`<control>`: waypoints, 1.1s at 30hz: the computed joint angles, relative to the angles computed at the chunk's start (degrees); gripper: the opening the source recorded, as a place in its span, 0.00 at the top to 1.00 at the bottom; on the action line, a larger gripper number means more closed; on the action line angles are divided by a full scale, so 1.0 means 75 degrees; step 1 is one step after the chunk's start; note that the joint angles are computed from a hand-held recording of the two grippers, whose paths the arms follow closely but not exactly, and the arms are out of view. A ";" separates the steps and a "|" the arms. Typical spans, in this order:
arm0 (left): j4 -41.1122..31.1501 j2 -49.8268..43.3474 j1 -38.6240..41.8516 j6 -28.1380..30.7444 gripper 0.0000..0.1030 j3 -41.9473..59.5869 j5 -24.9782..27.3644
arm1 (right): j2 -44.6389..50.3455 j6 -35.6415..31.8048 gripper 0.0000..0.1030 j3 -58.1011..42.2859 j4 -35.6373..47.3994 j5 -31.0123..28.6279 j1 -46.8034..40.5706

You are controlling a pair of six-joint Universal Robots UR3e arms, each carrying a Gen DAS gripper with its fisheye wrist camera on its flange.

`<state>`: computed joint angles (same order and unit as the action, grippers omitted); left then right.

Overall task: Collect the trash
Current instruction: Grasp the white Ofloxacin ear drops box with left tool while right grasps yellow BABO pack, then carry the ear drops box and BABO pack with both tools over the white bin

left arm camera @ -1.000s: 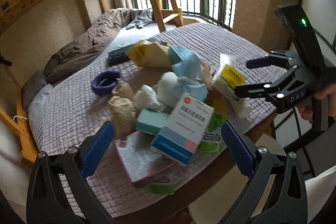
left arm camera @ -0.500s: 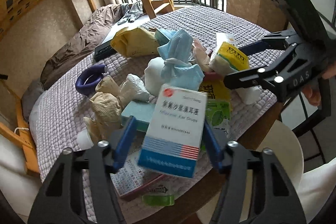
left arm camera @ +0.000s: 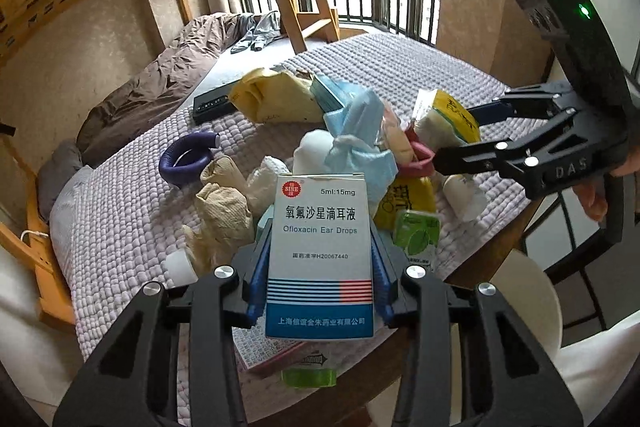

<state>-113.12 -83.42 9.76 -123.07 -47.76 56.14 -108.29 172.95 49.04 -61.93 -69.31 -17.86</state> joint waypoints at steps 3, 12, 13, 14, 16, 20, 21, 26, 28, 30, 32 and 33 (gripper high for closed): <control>-0.0260 -0.0065 0.0059 -0.0074 0.58 0.0275 -0.0079 | 0.0209 0.0104 0.29 -0.0572 0.0114 -0.0215 0.0265; -0.0957 -0.0055 0.0268 -0.0286 0.58 0.0798 -0.0221 | 0.0555 0.0078 0.29 -0.1953 0.1092 -0.0285 0.0437; -0.1076 -0.0059 0.0301 -0.0303 0.58 0.0876 -0.0236 | 0.0605 0.0132 0.29 -0.2096 0.1168 -0.0375 0.0544; -0.1174 -0.0053 0.0340 -0.0303 0.58 0.0930 -0.0246 | 0.0657 0.0169 0.29 -0.2252 0.1263 -0.0449 0.0631; -0.1284 -0.0028 0.0376 -0.0341 0.58 0.0987 -0.0230 | 0.0754 0.0274 0.29 -0.2528 0.1422 -0.0586 0.0824; -0.1749 0.0028 0.0564 -0.0301 0.58 0.1172 -0.0328 | 0.0951 0.0443 0.29 -0.3279 0.1980 -0.0721 0.1037; -0.1920 0.0031 0.0626 -0.0259 0.58 0.1255 -0.0371 | 0.1015 0.0499 0.29 -0.3522 0.2154 -0.0764 0.1100; -0.2422 0.0243 0.0894 0.0029 0.58 0.1285 -0.0470 | 0.1395 0.0692 0.29 -0.4685 0.2931 -0.0803 0.1263; -0.2661 0.0277 0.1002 0.0152 0.58 0.1382 -0.0504 | 0.1563 0.0845 0.29 -0.5060 0.3135 -0.0886 0.1437; -0.3046 0.0299 0.1157 0.0344 0.58 0.1550 -0.0577 | 0.1628 0.1116 0.29 -0.5162 0.3136 -0.1054 0.1747; -0.3449 0.0323 0.1315 0.0574 0.58 0.1731 -0.0639 | 0.1769 0.1293 0.29 -0.5576 0.3405 -0.1180 0.1975; -0.3678 0.0339 0.1433 0.0738 0.58 0.1827 -0.0673 | 0.1773 0.1387 0.29 -0.5611 0.3437 -0.1239 0.2088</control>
<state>-140.70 -80.88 20.51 -117.53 -34.05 51.09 -94.99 183.36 6.95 -36.15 -78.60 -2.20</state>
